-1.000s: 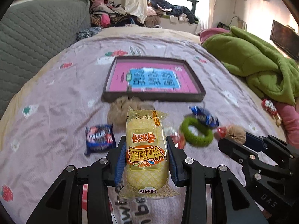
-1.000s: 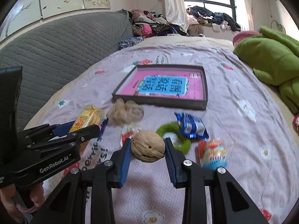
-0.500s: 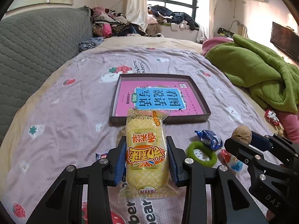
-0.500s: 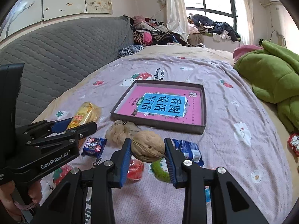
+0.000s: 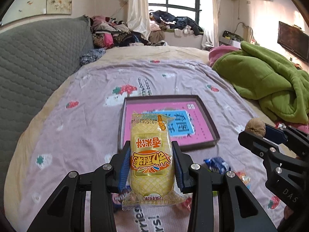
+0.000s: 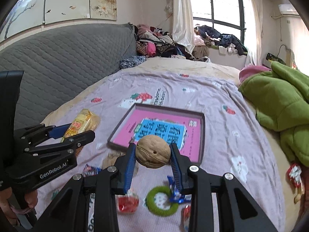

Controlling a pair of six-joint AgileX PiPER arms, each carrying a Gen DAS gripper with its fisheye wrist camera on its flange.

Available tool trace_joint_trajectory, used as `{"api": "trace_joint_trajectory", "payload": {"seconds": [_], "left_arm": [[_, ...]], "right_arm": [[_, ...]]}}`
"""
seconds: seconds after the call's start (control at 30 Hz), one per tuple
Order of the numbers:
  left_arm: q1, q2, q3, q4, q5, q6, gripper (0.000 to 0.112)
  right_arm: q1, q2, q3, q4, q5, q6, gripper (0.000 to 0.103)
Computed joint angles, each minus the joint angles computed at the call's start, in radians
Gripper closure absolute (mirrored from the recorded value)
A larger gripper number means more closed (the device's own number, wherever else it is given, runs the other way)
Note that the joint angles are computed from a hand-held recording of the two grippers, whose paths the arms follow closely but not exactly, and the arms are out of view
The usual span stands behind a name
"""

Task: Organize objects
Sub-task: 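Carry the cake packet and walnut in both grippers over the book tray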

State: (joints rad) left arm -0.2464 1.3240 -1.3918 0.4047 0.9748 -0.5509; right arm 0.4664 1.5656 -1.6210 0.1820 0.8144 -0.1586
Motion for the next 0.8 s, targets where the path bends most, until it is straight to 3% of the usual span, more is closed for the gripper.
{"api": "trace_joint_trajectory", "payload": {"seconds": [0.37, 0.57, 0.7, 0.8], "left_arm": [[0.071, 0.186, -0.31, -0.048, 0.031, 0.137, 0.072], [0.125, 0.313, -0.452, -0.065, 0.008, 0.186, 0.072], [0.171, 0.383, -0.492, -0.14, -0.021, 0.227, 0.072], [0.184, 0.403, -0.44, -0.15, -0.086, 0.23, 0.072]], "right_arm": [[0.009, 0.212, -0.394, -0.051, 0.099, 0.041, 0.068], [0.015, 0.356, -0.599, -0.096, 0.115, 0.081, 0.068], [0.013, 0.436, -0.66, -0.094, 0.105, 0.114, 0.068], [0.023, 0.465, -0.622, -0.13, 0.056, 0.136, 0.068]]}}
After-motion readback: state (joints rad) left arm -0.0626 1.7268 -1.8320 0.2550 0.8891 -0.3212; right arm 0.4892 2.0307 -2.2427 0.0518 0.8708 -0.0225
